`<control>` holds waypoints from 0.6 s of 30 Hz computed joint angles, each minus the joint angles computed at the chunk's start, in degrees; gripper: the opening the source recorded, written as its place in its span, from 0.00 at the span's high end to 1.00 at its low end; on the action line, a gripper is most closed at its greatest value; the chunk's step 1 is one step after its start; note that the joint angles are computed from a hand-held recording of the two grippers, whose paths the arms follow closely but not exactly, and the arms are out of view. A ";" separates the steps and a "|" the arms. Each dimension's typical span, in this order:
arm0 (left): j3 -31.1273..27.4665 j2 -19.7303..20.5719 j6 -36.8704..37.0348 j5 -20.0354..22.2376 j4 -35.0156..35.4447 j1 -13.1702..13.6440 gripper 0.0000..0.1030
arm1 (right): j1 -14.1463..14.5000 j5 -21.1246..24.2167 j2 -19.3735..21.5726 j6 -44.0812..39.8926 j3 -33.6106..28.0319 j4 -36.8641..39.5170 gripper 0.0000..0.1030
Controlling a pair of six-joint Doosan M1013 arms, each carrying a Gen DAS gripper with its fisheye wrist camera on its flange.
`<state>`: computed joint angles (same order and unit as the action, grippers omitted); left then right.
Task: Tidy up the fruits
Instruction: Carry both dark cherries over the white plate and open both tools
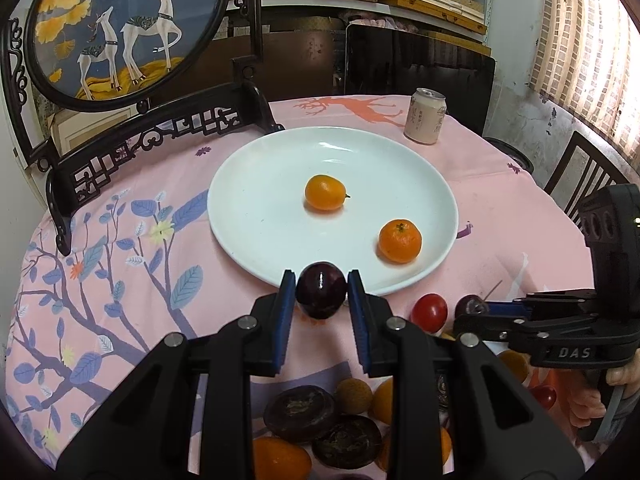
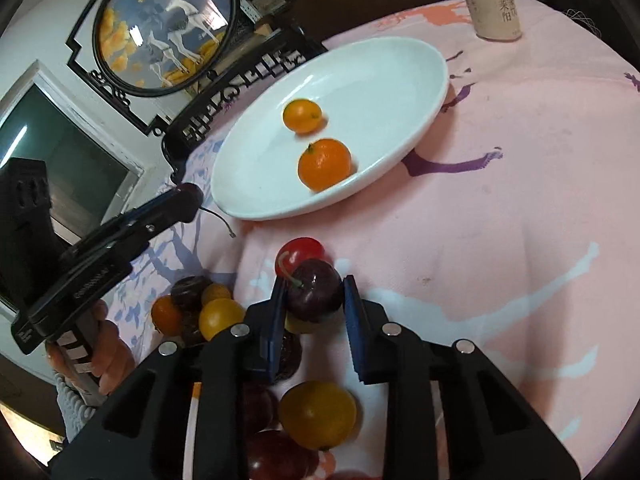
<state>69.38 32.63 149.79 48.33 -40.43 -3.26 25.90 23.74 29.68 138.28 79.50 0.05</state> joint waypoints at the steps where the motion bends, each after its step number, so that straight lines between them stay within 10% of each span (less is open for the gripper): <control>1: -0.20 0.11 -0.12 0.21 -0.08 0.03 0.74 | 0.14 -0.22 -0.21 1.76 0.14 -1.96 0.72; 5: -2.24 0.95 -2.56 0.30 0.69 -0.35 0.74 | 0.45 -0.38 -1.11 9.61 -0.33 -11.93 0.72; 11: -7.33 3.83 -10.40 -2.23 7.27 -2.30 0.73 | 0.93 13.09 3.61 14.00 -10.92 -28.79 0.72; 18: -11.45 6.72 -17.48 -0.48 10.72 -2.83 0.46 | 0.66 19.00 7.30 11.72 -15.70 -33.15 0.59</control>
<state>57.93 39.35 132.32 47.84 -29.72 -6.10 26.55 42.73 36.98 150.00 63.80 -33.10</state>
